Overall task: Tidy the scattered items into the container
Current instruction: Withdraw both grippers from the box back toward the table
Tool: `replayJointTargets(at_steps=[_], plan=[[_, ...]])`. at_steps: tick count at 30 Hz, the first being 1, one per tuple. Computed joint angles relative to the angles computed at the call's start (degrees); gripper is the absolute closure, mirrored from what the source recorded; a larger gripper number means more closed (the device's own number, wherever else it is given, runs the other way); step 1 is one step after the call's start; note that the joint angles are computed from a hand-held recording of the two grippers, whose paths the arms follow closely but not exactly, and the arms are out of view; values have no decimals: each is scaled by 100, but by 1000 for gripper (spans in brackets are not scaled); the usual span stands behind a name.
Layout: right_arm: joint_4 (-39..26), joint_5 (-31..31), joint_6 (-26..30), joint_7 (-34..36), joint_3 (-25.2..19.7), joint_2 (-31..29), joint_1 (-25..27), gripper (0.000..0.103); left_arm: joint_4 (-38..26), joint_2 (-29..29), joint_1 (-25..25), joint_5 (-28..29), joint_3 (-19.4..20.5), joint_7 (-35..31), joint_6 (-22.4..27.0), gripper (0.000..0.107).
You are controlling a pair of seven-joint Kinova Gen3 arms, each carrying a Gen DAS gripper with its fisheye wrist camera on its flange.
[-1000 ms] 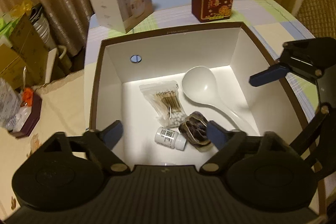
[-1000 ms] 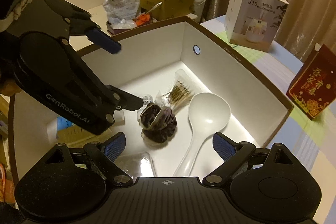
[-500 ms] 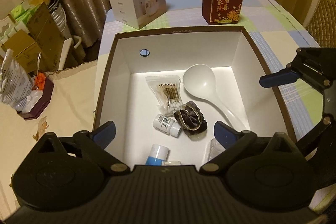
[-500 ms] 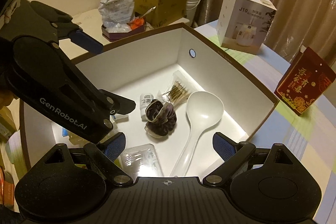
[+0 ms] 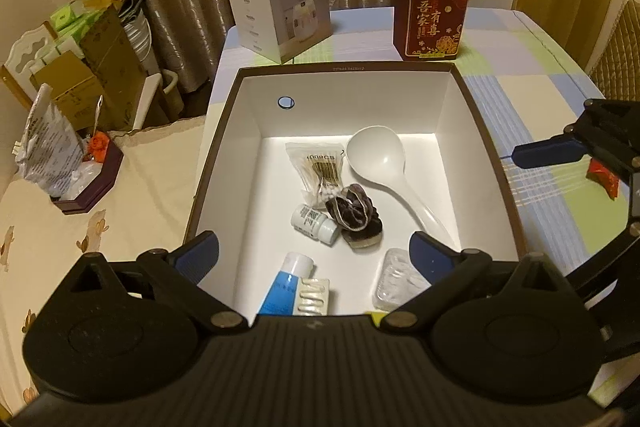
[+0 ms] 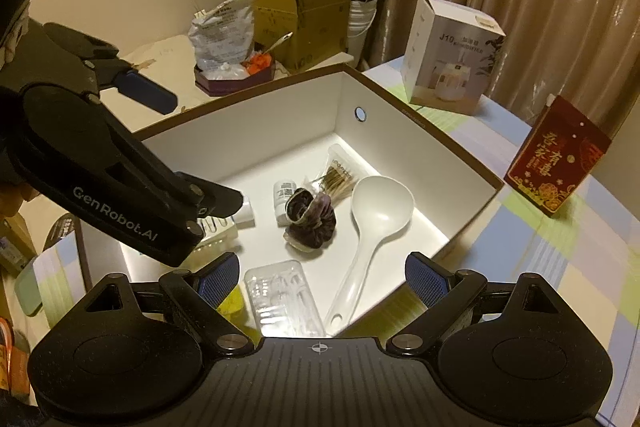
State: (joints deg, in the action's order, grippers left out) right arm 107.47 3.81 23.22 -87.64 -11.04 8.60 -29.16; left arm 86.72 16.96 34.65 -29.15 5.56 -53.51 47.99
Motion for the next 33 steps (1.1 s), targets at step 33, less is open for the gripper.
replayJointTargets(at_steps=[33], plan=[[1419, -2914, -50, 3247, 559, -1635, 56, 8, 458, -591, 1148, -1402, 740, 2813, 1433, 7]])
